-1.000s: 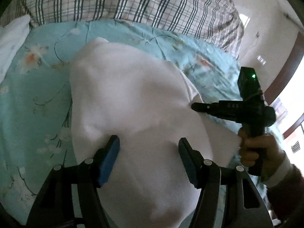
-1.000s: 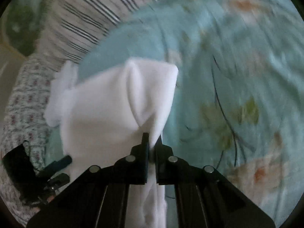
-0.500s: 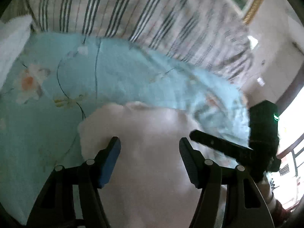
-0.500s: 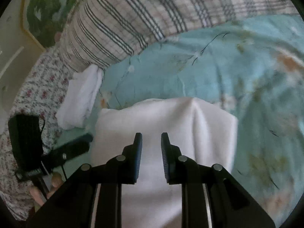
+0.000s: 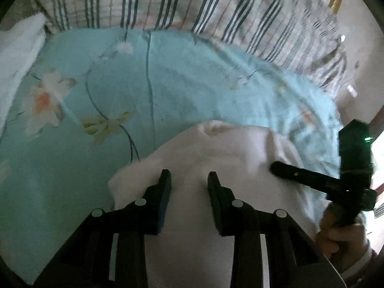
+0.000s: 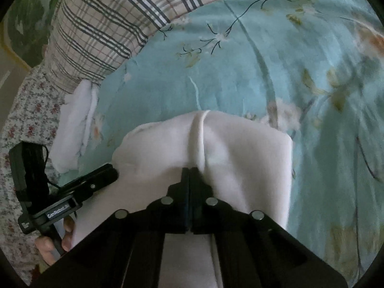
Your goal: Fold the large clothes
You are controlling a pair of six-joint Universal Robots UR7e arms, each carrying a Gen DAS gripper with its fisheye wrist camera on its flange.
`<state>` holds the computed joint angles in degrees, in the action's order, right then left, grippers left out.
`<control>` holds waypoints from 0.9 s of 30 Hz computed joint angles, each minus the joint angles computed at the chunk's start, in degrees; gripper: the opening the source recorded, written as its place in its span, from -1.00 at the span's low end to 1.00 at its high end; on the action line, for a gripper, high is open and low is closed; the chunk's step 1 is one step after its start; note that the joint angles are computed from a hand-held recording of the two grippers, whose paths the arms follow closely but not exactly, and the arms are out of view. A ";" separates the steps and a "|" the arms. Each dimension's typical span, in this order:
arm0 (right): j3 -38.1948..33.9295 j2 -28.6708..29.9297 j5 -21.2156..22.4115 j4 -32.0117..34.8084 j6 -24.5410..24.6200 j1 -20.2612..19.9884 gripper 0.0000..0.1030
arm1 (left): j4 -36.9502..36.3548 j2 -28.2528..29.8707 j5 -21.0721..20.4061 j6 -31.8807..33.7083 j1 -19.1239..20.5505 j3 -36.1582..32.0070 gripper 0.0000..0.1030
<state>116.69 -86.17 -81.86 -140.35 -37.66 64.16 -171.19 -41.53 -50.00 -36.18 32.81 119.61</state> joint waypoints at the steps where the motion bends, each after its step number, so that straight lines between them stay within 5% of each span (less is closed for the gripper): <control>1: 1.03 -2.05 0.40 0.54 -0.93 -0.43 -0.95 | -0.87 -1.17 -0.24 -0.96 -1.50 1.77 -0.29; 6: 4.83 -12.76 4.58 11.22 -8.27 -4.91 -0.95 | -9.61 -5.39 -5.96 -5.31 -10.46 11.94 -0.28; 12: 10.54 -22.25 0.77 16.47 -17.04 -10.85 -0.95 | -9.79 -1.68 -10.03 -13.53 -20.43 17.26 -0.32; 14: 13.26 -22.86 -2.42 11.55 -19.19 -12.64 -1.00 | -8.01 0.12 -9.76 -15.49 -20.95 17.51 -0.45; 19: 14.61 -23.96 0.09 11.59 -20.73 -16.11 -1.00 | -17.05 1.87 -10.81 -18.23 -18.64 20.27 -0.93; 22: 14.77 -24.34 -0.54 11.60 -19.89 -15.44 -1.00 | -21.10 2.99 -11.22 -18.81 -18.04 20.98 -0.94; 27: 14.37 -28.28 2.88 13.07 -19.81 -15.85 -0.93 | -15.52 0.21 -9.62 -23.19 -19.57 19.95 -0.92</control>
<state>131.06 -114.45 -78.98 -127.28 -57.47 48.31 -186.70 -41.31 -59.62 -59.38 13.25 139.56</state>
